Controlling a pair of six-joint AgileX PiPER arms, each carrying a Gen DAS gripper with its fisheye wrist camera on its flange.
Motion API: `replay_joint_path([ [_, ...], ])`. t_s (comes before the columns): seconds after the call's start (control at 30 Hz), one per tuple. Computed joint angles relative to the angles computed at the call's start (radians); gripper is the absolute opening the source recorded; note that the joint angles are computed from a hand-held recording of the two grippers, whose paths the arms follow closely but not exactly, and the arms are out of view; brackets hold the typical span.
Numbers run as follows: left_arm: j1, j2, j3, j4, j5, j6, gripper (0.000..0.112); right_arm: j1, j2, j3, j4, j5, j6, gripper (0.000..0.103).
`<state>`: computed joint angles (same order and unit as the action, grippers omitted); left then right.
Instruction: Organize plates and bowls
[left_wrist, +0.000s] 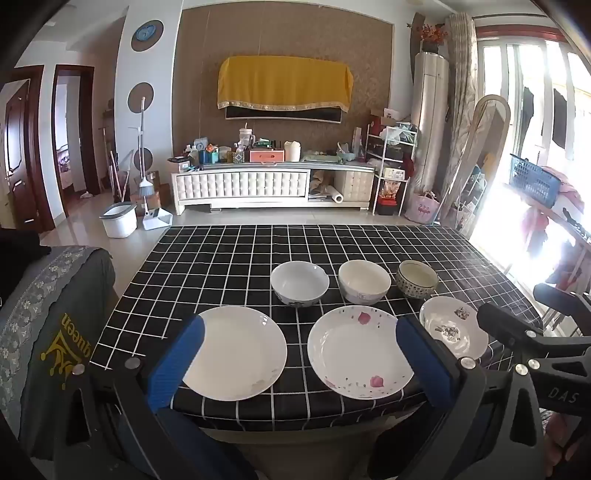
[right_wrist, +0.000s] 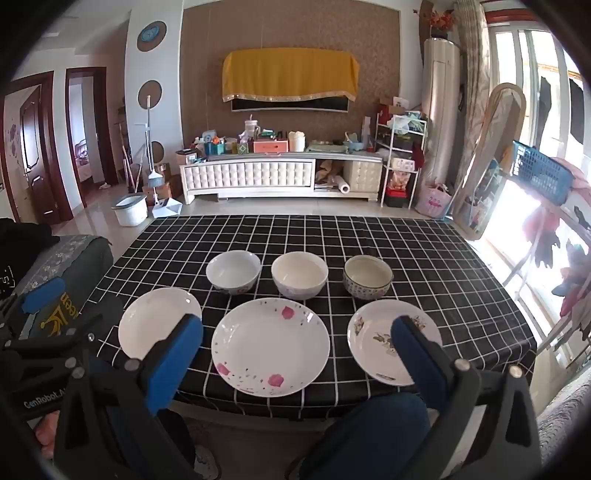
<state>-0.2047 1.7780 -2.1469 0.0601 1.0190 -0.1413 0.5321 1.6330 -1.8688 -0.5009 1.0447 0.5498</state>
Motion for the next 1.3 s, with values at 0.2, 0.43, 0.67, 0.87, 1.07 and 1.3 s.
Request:
replay_joint_path([
  [0.2,-0.007,0.005,-0.008,0.012,0.01,-0.004,0.103,-0.002,-0.001,0.002,0.005,-0.003,-0.004,0.103],
  [0.43,-0.007,0.011,-0.022,0.012,0.021,0.0,0.103,-0.003,-0.014,0.029,0.006,-0.015,-0.001,0.103],
  [0.67,-0.008,0.009,-0.009,0.012,0.013,0.0,0.103,-0.009,-0.005,0.014,0.016,-0.012,-0.008,0.103],
  [0.87,-0.005,0.003,0.011,0.007,-0.005,0.002,0.103,-0.003,-0.006,0.013,0.011,-0.008,-0.007,0.103],
  [1.07,-0.004,0.003,0.012,0.005,-0.006,0.003,0.103,0.004,-0.002,0.006,0.01,-0.002,-0.006,0.103],
  [1.3,-0.006,0.005,0.009,0.007,-0.004,0.0,0.103,0.003,-0.003,0.01,0.015,-0.002,-0.005,0.103],
])
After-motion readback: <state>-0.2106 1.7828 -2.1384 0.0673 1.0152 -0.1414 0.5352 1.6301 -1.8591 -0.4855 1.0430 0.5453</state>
